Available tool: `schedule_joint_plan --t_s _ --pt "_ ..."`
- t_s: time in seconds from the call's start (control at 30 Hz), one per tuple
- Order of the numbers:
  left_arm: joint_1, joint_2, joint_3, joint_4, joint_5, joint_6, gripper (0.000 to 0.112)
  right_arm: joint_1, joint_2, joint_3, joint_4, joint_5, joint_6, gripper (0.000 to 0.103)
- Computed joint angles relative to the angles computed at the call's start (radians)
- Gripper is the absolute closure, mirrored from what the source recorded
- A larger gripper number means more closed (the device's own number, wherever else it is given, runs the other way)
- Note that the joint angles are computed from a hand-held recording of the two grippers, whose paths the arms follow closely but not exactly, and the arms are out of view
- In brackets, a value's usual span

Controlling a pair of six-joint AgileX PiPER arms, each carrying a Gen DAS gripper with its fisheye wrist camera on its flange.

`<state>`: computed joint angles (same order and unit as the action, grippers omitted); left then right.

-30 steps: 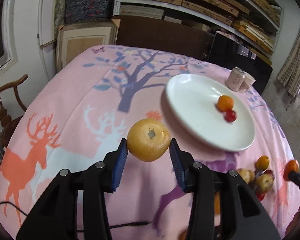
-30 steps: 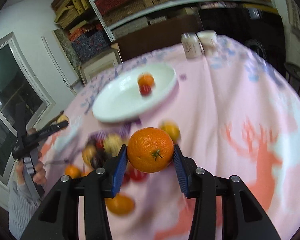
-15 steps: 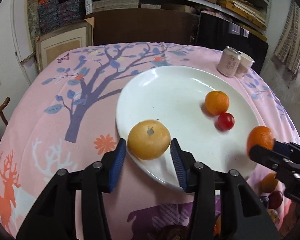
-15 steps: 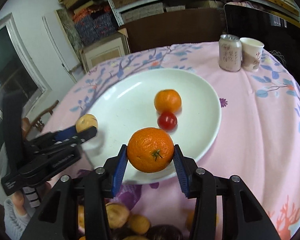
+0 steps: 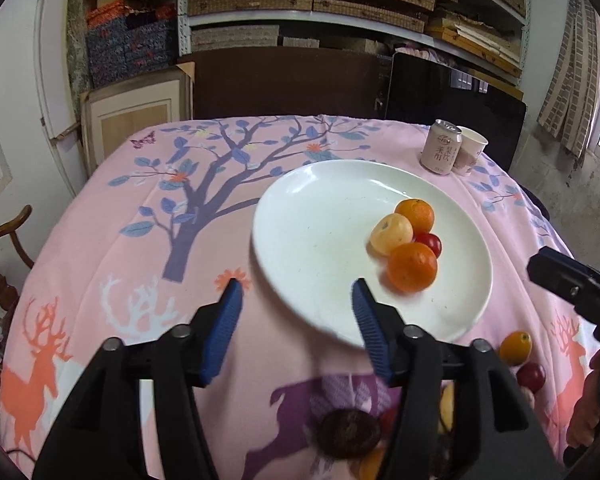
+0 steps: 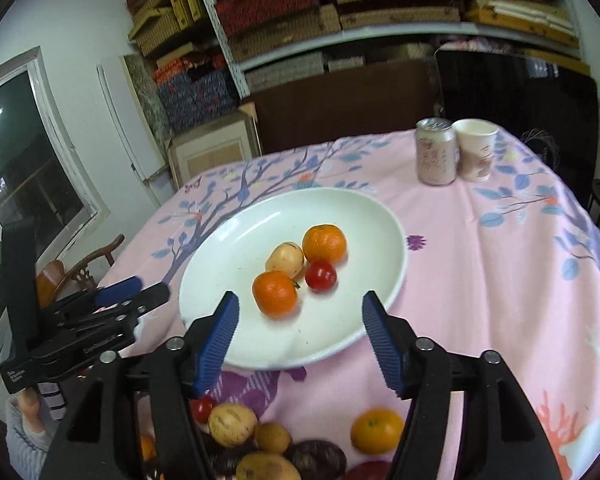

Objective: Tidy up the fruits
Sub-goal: 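Lower both fruits onto the white plate and open both tools, then move the left tool to an orange and grasp it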

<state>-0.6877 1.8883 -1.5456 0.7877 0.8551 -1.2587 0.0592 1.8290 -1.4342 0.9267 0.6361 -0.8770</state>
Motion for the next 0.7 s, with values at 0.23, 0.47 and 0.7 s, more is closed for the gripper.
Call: schedule_joint_plan --t_s 0.23,0.47,0.7 --pt "-0.177 -0.164 0.304 0.144 0.057 -0.302 0.038 -0.147 -0.205 0.37 0.373 -0.058 -0.396 0.029" --pt "-0.33 -0.271 0.526 0.129 0.082 -0.484 0.037 -0.254 -0.266 0.505 0.478 0.03 -0.5 0.02" --pt "-0.357 -0.251 0.513 0.126 0.072 -0.442 0.033 -0.257 -0.261 0.504 0.467 0.042 -0.497 0.019"
